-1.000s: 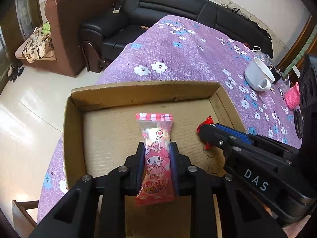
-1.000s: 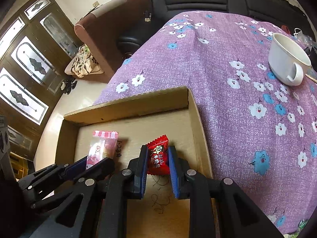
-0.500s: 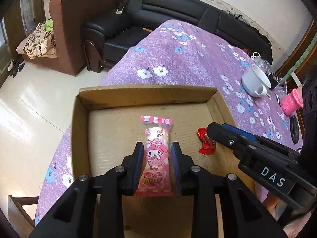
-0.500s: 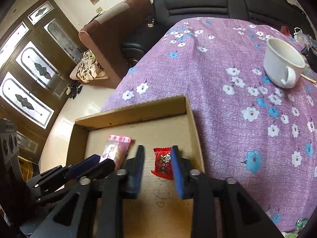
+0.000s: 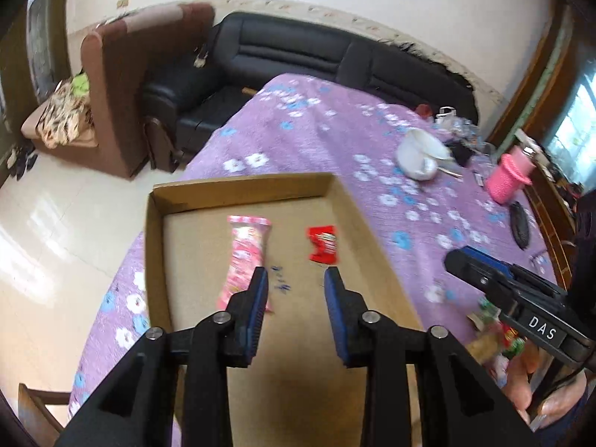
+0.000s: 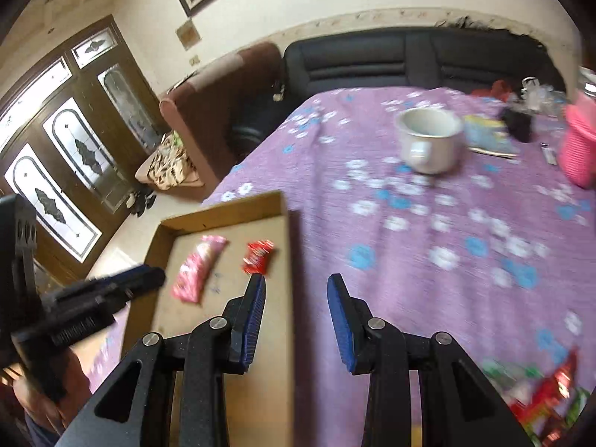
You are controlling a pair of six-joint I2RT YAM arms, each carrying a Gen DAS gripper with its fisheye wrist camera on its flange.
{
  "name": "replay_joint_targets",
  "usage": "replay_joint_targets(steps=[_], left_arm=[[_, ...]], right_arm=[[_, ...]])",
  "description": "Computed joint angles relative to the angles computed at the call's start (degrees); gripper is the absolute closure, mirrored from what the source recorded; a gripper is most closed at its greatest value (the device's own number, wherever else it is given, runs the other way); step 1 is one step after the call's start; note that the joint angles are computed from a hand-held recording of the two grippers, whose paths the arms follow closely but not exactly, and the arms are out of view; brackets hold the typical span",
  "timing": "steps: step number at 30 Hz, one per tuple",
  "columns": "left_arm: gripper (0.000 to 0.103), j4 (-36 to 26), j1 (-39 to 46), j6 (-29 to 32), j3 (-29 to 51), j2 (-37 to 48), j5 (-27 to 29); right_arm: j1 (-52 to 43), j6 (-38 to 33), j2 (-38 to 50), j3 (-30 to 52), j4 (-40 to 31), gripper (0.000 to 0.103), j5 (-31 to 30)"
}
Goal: Organize snacks
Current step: 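Return both tools to the pile and grasp a red bar with the right gripper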
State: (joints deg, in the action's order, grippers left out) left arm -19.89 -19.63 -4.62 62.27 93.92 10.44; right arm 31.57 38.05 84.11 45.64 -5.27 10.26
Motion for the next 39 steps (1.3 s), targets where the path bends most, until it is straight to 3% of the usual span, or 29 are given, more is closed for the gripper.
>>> replay_joint_targets(steps=[3, 5, 9, 14, 20, 29, 34, 39], left_arm=[[0.068, 2.1, -3.7, -0.3, -5.4, -5.6, -0.4], [0.068, 3.1, -6.7, -0.9, -8.7, -8.9, -1.0], [0.063, 4.6, -14.4, -3.1, -14.4, -14.1, -2.2], [0.061, 6.6, -25.7, -6.5, -18.0, -14.6, -5.0], [0.061, 6.9, -37.8, -6.1, -13.5, -4.4, -11.0], [0.062, 7.3, -39.5, -6.8, -5.3, 9.1, -10.9], [0.062, 7.4, -39.4, -7.0, -9.2, 5.8, -7.0], [0.060, 8.5, -42.9, -4.6, -13.9, 1.6, -7.0]], right_arm=[[1.4, 1.3, -13.8, -11.1, 0.2, 0.065, 3.4], [2.8, 0.9, -21.3, -14.6, -5.3, 0.072, 4.2], [7.8, 2.6, -36.8, -21.3, -17.2, 0.072, 8.5], [5.6, 3.8, -49.4, -30.6, -20.9, 0.072, 3.9], [-7.5, 1.1, -61.6, -34.5, -23.7, 0.072, -9.6], [-14.9, 0.4, -65.6, -35.4, -25.1, 0.071, -17.9], [-14.8, 0.5, -64.0, -35.5, -23.9, 0.070, -19.4], [-10.8, 2.2, -62.1, -35.1, -23.2, 0.070, -16.4]])
